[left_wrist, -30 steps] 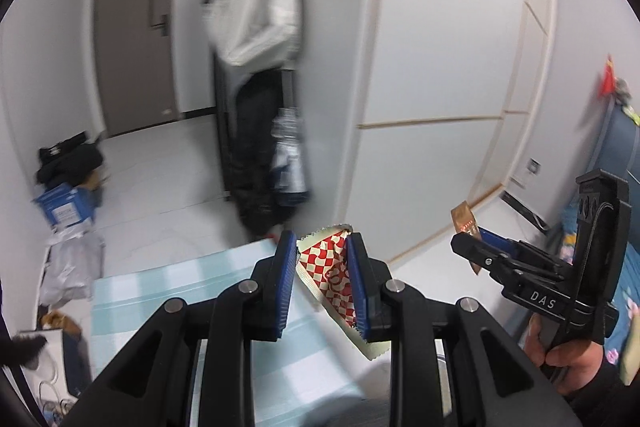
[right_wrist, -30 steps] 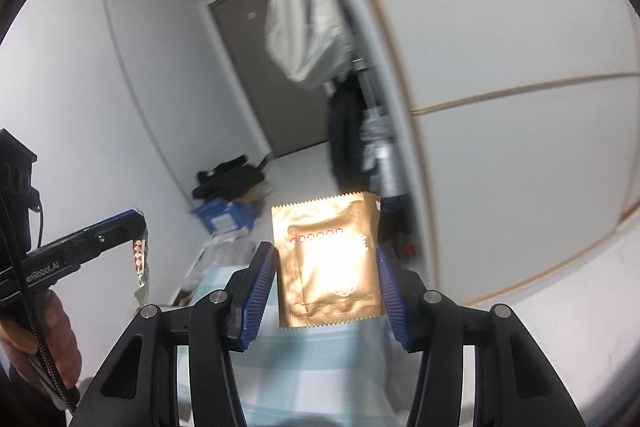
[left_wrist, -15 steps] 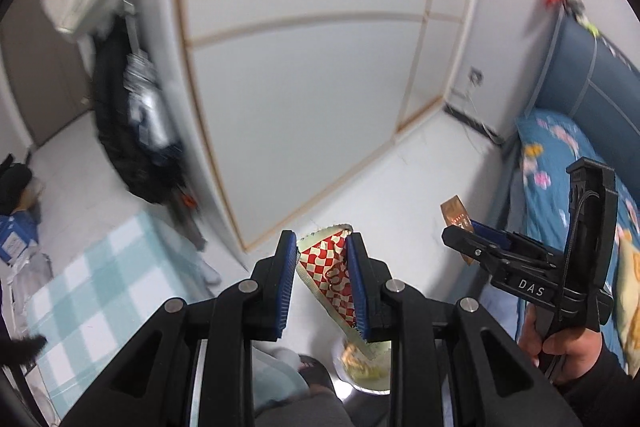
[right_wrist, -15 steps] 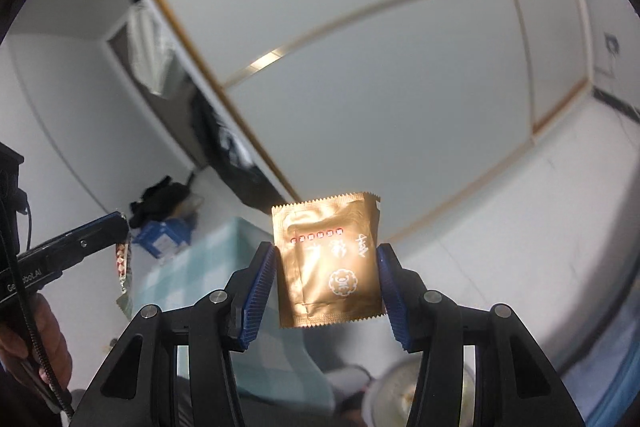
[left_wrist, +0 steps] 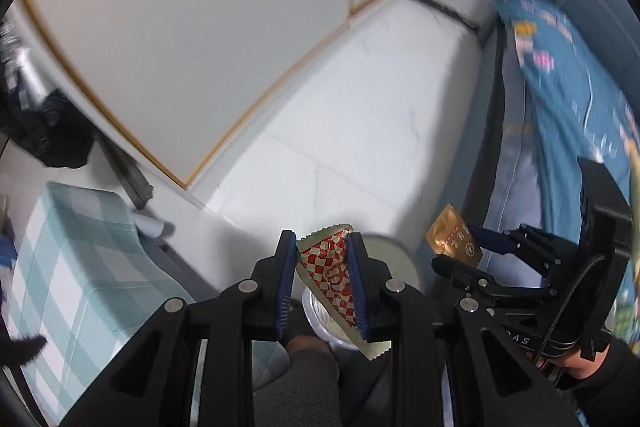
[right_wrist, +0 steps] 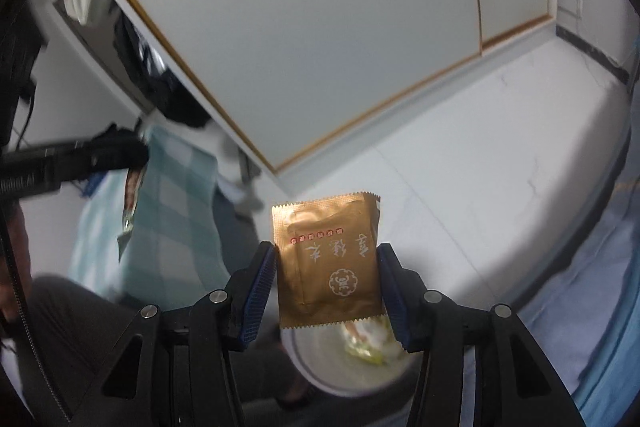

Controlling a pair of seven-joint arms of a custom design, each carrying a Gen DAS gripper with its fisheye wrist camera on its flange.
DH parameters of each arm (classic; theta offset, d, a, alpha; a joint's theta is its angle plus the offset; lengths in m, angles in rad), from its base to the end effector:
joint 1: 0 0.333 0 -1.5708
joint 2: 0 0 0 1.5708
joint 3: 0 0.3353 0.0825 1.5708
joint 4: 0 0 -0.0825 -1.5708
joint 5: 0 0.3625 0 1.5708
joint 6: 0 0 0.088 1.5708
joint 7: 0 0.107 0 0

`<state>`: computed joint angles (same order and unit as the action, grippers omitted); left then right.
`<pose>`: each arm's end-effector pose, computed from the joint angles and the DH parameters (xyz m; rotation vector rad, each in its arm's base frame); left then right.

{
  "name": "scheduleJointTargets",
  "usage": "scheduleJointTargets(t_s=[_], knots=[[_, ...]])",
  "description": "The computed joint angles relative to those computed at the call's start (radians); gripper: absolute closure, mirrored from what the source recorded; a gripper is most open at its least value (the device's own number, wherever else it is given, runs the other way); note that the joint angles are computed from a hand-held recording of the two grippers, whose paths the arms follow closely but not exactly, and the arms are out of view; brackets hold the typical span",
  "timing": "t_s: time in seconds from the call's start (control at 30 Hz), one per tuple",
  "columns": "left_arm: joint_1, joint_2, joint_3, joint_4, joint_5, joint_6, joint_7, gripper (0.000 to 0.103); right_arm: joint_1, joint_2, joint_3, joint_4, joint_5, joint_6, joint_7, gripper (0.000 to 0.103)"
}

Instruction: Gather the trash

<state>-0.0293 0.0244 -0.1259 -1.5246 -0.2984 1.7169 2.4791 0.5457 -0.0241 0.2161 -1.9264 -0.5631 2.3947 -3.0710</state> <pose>0.5450 -0.1119 0.6701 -0.7967 2.9575 -0.5301 0.4165 0.3930 0.5784 -1.2127 2.1792 -0.3189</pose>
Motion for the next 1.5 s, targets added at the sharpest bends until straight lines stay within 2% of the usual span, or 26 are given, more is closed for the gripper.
scheduleJointTargets(t_s=[0.1, 0.2, 0.27, 0.4, 0.6, 0.7, 0.87, 1.03, 1.17, 1.23, 1.4, 1.5], knots=[[-0.02, 0.002, -0.015, -0.04, 0.07, 0.005, 0.038, 0.082, 0.006, 0.022, 0.001, -0.019, 0.044, 0.03, 0.014, 0.053], [-0.041, -0.017, -0.026, -0.119, 0.16, 0.074, 0.097, 0.082, 0.007, 0.024, -0.005, -0.076, 0.11, 0.115, 0.019, 0.053], [-0.05, -0.01, -0.029, -0.136, 0.206, 0.085, 0.111, 0.082, 0.01, 0.023, -0.004, -0.092, 0.124, 0.123, 0.018, 0.053], [-0.069, 0.054, -0.035, -0.082, 0.25, -0.027, 0.072, 0.082, 0.01, 0.042, -0.008, -0.103, 0.166, 0.15, 0.016, 0.052], [-0.1, 0.136, -0.038, -0.035, 0.313, -0.128, -0.002, 0.082, 0.012, 0.028, -0.008, -0.155, 0.196, 0.173, -0.009, 0.051], [-0.11, 0.174, -0.035, -0.004, 0.328, -0.172, -0.044, 0.082, 0.017, 0.047, -0.005, -0.137, 0.226, 0.153, -0.051, 0.051], [-0.123, 0.214, -0.03, 0.025, 0.364, -0.201, -0.081, 0.082, 0.026, 0.087, -0.006, -0.074, 0.28, 0.056, -0.105, 0.051], [-0.123, 0.266, -0.025, 0.087, 0.348, -0.263, -0.122, 0.082, 0.025, 0.082, -0.013, -0.082, 0.313, 0.069, -0.127, 0.043], [-0.125, 0.272, -0.025, 0.089, 0.353, -0.275, -0.125, 0.081, 0.022, 0.081, -0.013, -0.085, 0.339, 0.068, -0.15, 0.042], [-0.124, 0.277, -0.024, 0.097, 0.349, -0.29, -0.128, 0.081, 0.025, 0.081, -0.012, -0.08, 0.336, 0.062, -0.151, 0.036], [-0.123, 0.285, -0.024, 0.116, 0.342, -0.308, -0.134, 0.081, 0.033, 0.079, -0.009, -0.063, 0.32, 0.029, -0.145, 0.032], [-0.117, 0.283, -0.019, 0.125, 0.336, -0.297, -0.144, 0.078, 0.035, 0.072, -0.008, -0.061, 0.311, 0.021, -0.135, 0.03]])
